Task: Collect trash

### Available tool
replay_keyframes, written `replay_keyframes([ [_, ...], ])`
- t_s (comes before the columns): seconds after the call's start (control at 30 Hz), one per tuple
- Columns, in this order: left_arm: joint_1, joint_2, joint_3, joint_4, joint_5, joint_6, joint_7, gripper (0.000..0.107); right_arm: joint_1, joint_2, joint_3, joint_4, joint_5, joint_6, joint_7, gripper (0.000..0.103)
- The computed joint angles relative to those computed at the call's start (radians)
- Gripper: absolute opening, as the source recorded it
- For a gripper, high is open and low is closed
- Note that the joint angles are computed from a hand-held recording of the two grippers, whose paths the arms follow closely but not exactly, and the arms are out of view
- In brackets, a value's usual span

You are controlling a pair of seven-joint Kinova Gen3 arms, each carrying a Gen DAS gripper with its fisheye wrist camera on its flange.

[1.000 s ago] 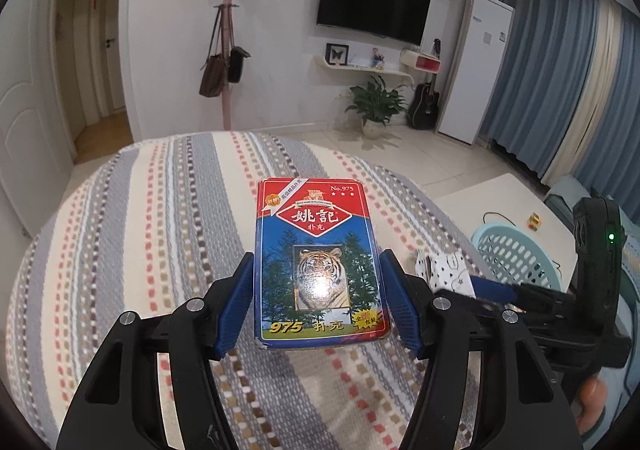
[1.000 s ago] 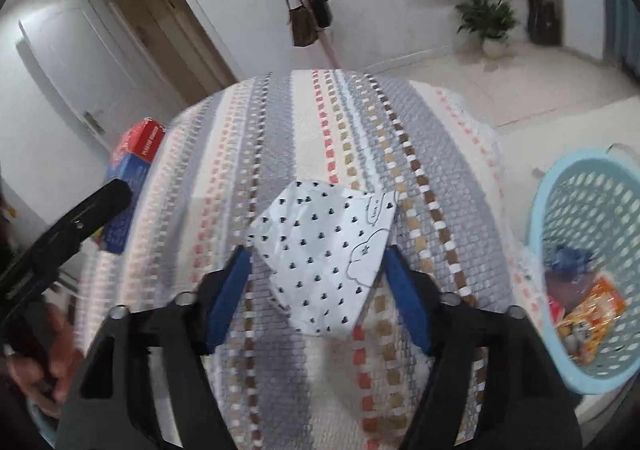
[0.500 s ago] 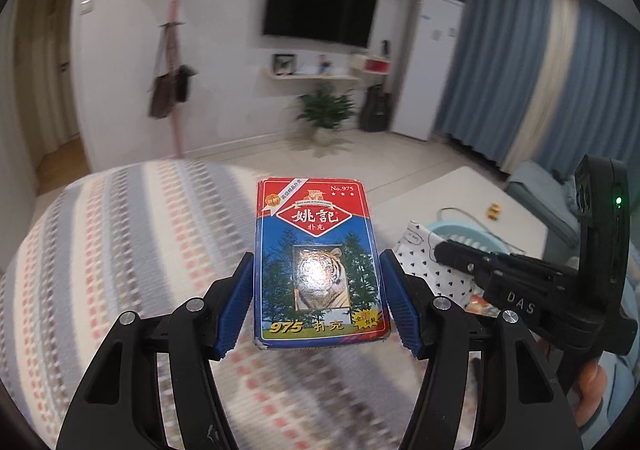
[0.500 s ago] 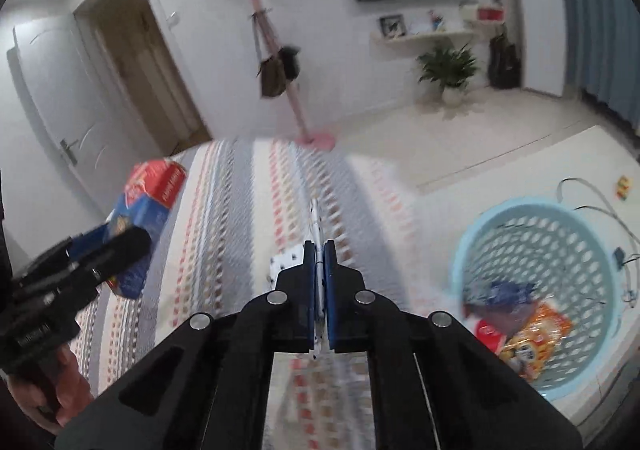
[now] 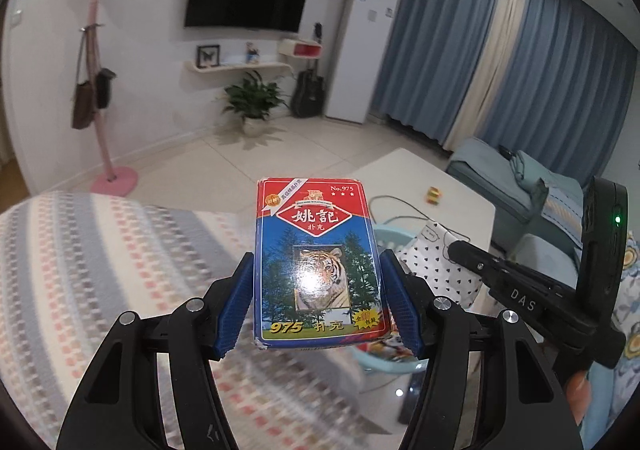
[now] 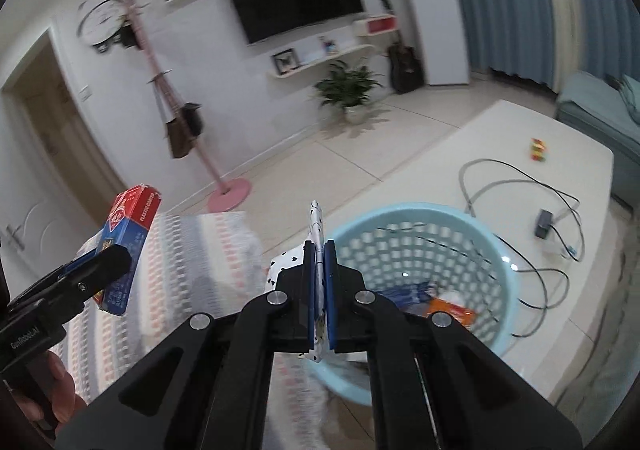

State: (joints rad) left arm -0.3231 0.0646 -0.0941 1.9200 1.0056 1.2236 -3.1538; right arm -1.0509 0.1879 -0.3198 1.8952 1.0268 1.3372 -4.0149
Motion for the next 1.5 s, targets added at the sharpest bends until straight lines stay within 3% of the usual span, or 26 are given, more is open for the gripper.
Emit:
replay_keyframes([
  [0.43, 0.158, 0.032, 0.097, 0.09, -0.066, -0.18, 0.082, 0.063, 0.088, -0.046, -0.001, 0.161, -0.116, -0.127, -0.109, 0.003],
  [0.5, 0.16, 0.03, 0.097, 0.099, -0.064, -0.175, 0.069, 0.07, 0.096, -0.063, -0.003, 0.191, -0.111, -0.166, -0.138, 0.003],
  [0.73, 0.13, 0.019, 0.067, 0.114, -0.061, -0.127, 0.043, 0.074, 0.091, -0.084, -0.03, 0.231, -0.1, -0.165, -0.184, 0.009],
  [0.8, 0.119, 0.011, 0.058, 0.119, -0.058, -0.116, 0.041, 0.074, 0.088, -0.086, -0.037, 0.227, -0.097, -0.155, -0.181, 0.016],
  [0.93, 0.09, -0.011, 0.033, 0.126, -0.052, -0.082, 0.04, 0.075, 0.07, -0.084, -0.052, 0.213, -0.091, -0.116, -0.183, 0.05],
  [0.97, 0.078, -0.02, 0.022, 0.132, -0.047, -0.073, 0.031, 0.075, 0.061, -0.081, -0.057, 0.204, -0.09, -0.095, -0.185, 0.053],
  [1.23, -0.01, -0.115, -0.07, 0.176, 0.0, -0.04, -0.017, 0.078, 0.008, -0.057, -0.071, 0.108, -0.054, -0.005, -0.089, 0.058],
  [1.5, -0.062, -0.22, -0.171, 0.201, 0.01, 0.002, -0.035, 0.078, -0.105, 0.043, -0.05, -0.082, -0.019, 0.154, 0.063, 0.062],
])
